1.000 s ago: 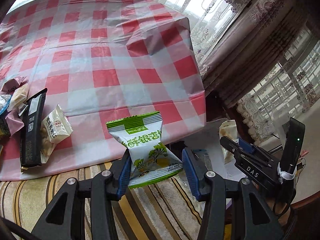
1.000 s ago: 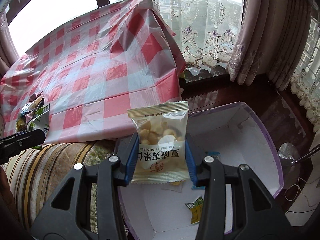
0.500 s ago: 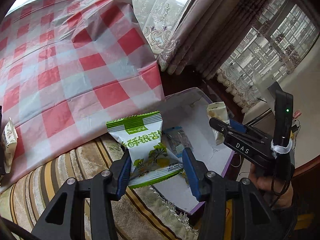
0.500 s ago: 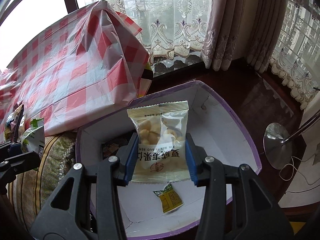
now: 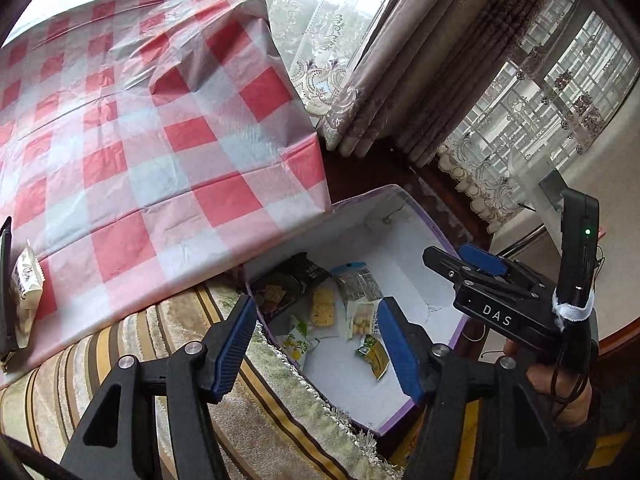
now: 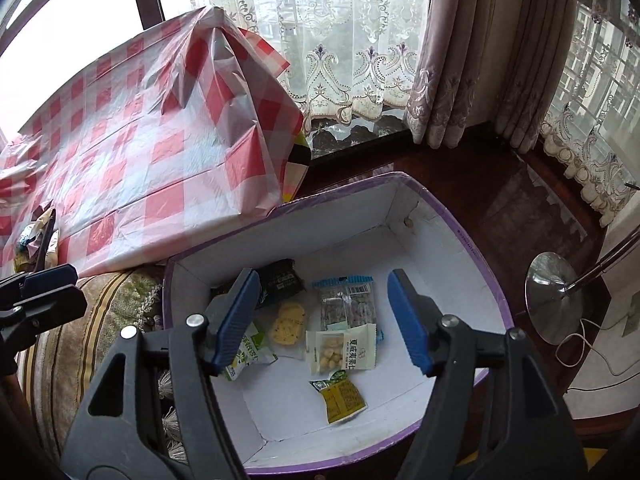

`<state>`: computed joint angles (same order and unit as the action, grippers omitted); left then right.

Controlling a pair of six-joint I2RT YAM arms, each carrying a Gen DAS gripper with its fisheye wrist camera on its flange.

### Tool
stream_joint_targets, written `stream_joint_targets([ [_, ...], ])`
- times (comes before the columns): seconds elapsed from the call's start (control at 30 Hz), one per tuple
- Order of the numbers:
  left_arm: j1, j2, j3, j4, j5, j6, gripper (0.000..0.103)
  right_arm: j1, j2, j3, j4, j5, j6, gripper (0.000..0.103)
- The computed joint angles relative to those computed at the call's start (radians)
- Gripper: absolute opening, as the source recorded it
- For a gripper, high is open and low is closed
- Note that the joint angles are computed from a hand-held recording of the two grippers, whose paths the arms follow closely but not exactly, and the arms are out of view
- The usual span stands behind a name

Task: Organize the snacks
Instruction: 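Move both open tools back over the snack pile, then grasp the long black package with the right tool while the left tool grasps the clear blue-edged bag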

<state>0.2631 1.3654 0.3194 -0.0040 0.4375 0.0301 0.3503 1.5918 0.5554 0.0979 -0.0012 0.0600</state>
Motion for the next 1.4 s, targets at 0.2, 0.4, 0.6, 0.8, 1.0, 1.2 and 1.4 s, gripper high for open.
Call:
stream_joint_targets([
  [0.2,0.087,-0.153,-0.065,0.06,-0.036,0.038,0.064,0.082,-0.095,-0.071,0.117,0.121,0.069,0.076],
  [0.4,0.222,-0.278,-0.087,0.02,-0.016,0.135,0.064,0.199,-0.119,-0.088,0.22,0.232,0.086,0.08],
  [0.6,0.505,-0.263,-0.065,-0.02,0.12,0.268,0.064,0.331,-0.133,-0.044,0.206,0.221,0.144,0.08],
  [0.8,0.849,-0.164,0.007,-0.059,0.245,0.446,0.064,0.445,-0.055,0.054,0.165,0.181,0.226,0.08],
  [1.0,1.118,0.055,0.147,-0.075,0.306,0.567,0.064,0.538,0.069,0.166,0.132,0.161,0.247,0.08],
  [1.2,1.239,0.247,0.282,-0.11,0.279,0.624,0.064,0.59,0.201,0.289,0.09,0.118,0.275,0.08],
  [1.4,1.282,0.36,0.364,-0.135,0.266,0.642,0.064,0.636,0.323,0.425,0.007,0.086,0.282,0.08],
])
